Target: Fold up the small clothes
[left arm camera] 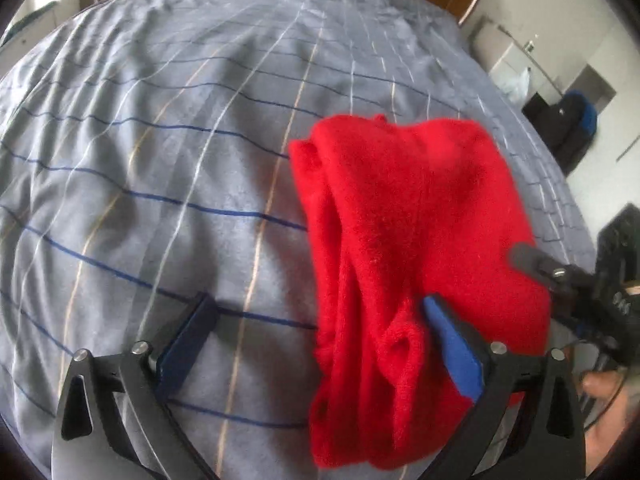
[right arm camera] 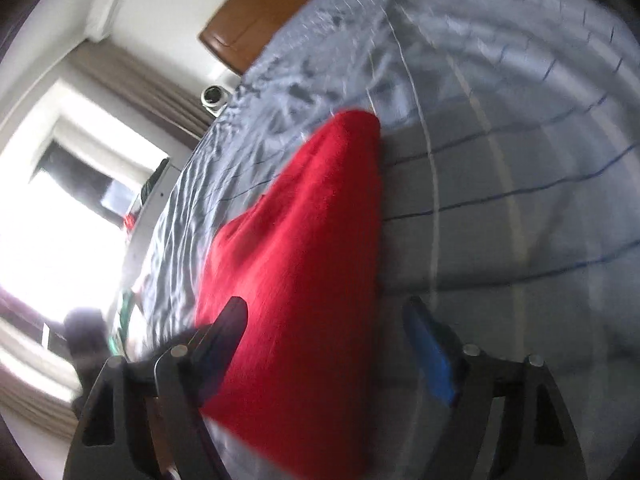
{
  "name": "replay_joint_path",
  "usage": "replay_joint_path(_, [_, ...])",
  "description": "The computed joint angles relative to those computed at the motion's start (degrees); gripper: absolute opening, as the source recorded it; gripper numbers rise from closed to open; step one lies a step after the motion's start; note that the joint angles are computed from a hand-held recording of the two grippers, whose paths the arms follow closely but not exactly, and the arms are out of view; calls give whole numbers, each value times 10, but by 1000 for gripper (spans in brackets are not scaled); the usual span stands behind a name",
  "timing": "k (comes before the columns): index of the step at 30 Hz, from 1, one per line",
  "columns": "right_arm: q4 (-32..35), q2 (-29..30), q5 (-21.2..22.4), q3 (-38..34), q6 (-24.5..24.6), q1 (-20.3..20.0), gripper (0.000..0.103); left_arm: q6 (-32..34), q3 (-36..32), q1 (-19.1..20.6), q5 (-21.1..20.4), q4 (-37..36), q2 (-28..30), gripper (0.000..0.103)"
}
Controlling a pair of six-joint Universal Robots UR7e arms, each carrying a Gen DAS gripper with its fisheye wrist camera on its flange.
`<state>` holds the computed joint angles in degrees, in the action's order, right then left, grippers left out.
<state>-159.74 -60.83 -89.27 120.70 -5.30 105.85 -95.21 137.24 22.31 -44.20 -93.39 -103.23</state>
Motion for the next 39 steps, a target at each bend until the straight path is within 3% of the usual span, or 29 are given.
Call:
replay_joint_path(1, [3, 12, -5, -6, -3, 4, 76, -3, -4, 2, -2, 2, 9, 102])
replay_joint_path(2, [-7, 25, -26, -9, -25, 20, 63, -1, -8, 4, -4, 0, 17, 100])
replay_joint_path(4, [-43, 42, -109, -7, -67, 65, 49, 12, -3, 2, -5, -20, 27, 71])
replay_joint_path(5, [-67, 49, -144, -3, -90, 85, 41, 37, 0, 6, 1, -47, 31, 45])
replay_joint_path(6, [-96, 57, -179, 3, -121, 107, 39, 47, 2, 3, 5, -53, 30, 26])
replay_joint_path(8, [-164, 75, -244, 16, -194, 149, 32, 30, -19, -11, 12, -11, 57, 19])
replay_joint_path(10, [-220, 87, -279, 26, -249, 175, 30, 5, -34, -34, 29, 32, 56, 18])
replay_joint_path(14, [-282, 70, -270, 36, -275, 196, 29, -47, -73, -82, 77, 126, 47, 18])
replay_joint_path(19, [-295, 42, -231, 10, -274, 213, 30, -66, -118, -103, 106, 195, 53, 19])
replay_joint_path(22, [-230, 20, -209, 0, -230, 204, 32, -22, -96, -73, 49, 139, 47, 29])
replay_joint_path(25, [-70, 12, -204, -11, -152, 164, 49, -69, -57, -77, -12, 159, 42, 31])
replay_joint_path(26, [-52, 8, -214, -2, -142, 155, 63, -103, -42, -107, -26, 190, 38, 42])
replay_joint_path(27, [-58, -2, -228, 18, -143, 146, 71, -142, -33, -143, -37, 223, 39, 67])
replay_joint_path(28, [-88, -14, -232, 47, -156, 138, 82, -195, -31, -184, -54, 268, 53, 80])
replay_joint_path(29, [-117, -35, -224, 80, -172, 130, 88, -235, -32, -216, -67, 301, 70, 100])
replay_joint_path(30, [-134, -56, -219, 108, -180, 125, 90, -281, -32, -259, -85, 332, 96, 102])
replay_joint_path(32, [-176, -103, -221, 167, -199, 124, 98, -314, -33, -295, -109, 342, 131, 102])
replay_joint_path(35, [-241, -153, -252, 232, -219, 149, 101, -310, -43, -304, -139, 312, 164, 103])
replay_joint_path(39, [-244, -216, -262, 271, -199, 177, 102, -324, -72, -319, -150, 322, 210, 103])
